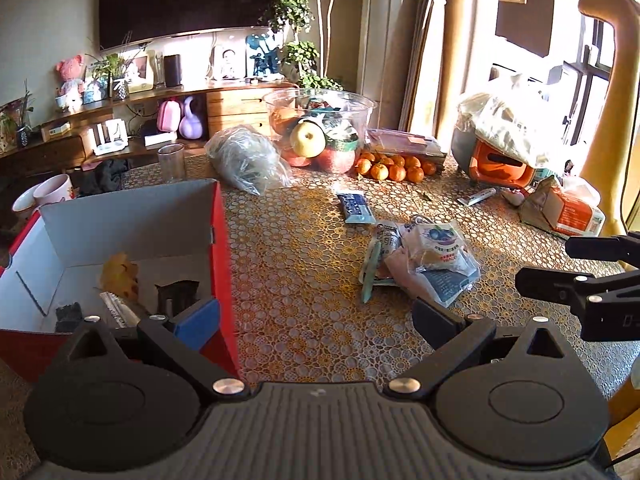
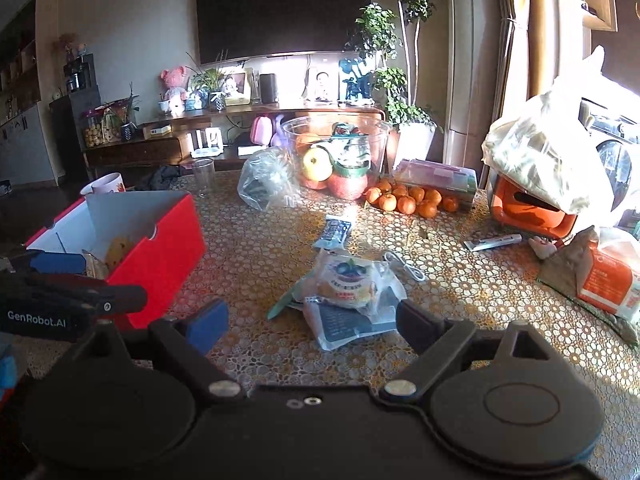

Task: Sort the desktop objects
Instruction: 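Withdraw both tools from the box toward the pile of packets on the table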

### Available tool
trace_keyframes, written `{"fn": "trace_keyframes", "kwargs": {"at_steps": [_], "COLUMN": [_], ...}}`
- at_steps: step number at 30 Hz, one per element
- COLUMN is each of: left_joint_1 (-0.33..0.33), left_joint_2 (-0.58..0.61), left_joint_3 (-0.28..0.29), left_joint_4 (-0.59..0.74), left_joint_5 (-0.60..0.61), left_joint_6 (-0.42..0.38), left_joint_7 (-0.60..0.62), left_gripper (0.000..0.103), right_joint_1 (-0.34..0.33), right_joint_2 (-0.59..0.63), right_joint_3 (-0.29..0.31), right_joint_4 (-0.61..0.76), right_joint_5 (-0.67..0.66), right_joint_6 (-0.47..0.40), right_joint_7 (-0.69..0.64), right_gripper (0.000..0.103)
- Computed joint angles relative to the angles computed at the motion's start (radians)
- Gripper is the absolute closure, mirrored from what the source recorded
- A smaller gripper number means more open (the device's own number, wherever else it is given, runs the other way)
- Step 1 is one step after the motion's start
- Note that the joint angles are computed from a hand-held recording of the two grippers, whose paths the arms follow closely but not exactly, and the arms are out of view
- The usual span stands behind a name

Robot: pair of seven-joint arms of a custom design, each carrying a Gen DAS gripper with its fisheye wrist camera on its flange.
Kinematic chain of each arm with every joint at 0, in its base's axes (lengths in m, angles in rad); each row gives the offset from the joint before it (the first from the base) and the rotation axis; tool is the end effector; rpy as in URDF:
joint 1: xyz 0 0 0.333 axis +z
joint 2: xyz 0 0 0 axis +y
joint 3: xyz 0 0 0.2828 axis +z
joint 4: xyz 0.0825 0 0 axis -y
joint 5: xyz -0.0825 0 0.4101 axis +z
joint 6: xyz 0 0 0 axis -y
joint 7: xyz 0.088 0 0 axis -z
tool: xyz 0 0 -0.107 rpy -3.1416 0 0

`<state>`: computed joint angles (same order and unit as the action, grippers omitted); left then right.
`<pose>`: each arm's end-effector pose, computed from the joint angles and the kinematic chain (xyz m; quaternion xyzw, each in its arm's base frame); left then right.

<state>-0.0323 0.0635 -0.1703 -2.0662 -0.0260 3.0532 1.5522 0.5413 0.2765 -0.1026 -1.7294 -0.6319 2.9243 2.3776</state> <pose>0.6179 -0.1231 0.4687 -0.5825 0.6796 -0.3553 0.2695 0.6116 0.3355 0.4783 -0.6859 0.5584 -0.2709 0.3800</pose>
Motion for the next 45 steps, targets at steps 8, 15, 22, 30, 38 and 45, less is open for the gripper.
{"fn": "trace_keyframes", "kwargs": {"at_steps": [8,15,22,30,38,45], "left_joint_1": [0.017,0.066,0.080,0.096,0.099,0.092], "left_joint_2": [0.119,0.241,0.356,0.480,0.558,0.615], "left_joint_3": [-0.057,-0.130,-0.149,-0.171,-0.189,-0.195], "left_joint_4": [0.093,0.197,0.306,0.440,0.523,0.596], "left_joint_5": [-0.012,-0.002,0.062,0.075,0.079,0.055], "left_joint_6": [0.021,0.034,0.024,-0.029,-0.060,-0.109], "left_joint_7": [0.066,0.112,0.101,0.106,0.136,0.171], "left_gripper": [0.001,0.001,0.001,0.001,0.010,0.030], "right_joint_1": [-0.024,-0.026,-0.042,-0.033,-0.019,-0.018], "right_joint_2": [0.043,0.133,0.245,0.384,0.492,0.549], "right_joint_3": [-0.008,-0.018,-0.005,-0.021,-0.049,-0.052], "right_joint_4": [0.029,0.131,0.269,0.456,0.606,0.688], "right_joint_5": [0.054,0.144,0.288,0.378,0.398,0.390], "right_joint_6": [-0.005,-0.030,-0.078,-0.162,-0.242,-0.284], "right_joint_7": [-0.038,-0.119,-0.225,-0.287,-0.274,-0.277], "right_gripper": [0.012,0.012,0.012,0.012,0.013,0.014]}}
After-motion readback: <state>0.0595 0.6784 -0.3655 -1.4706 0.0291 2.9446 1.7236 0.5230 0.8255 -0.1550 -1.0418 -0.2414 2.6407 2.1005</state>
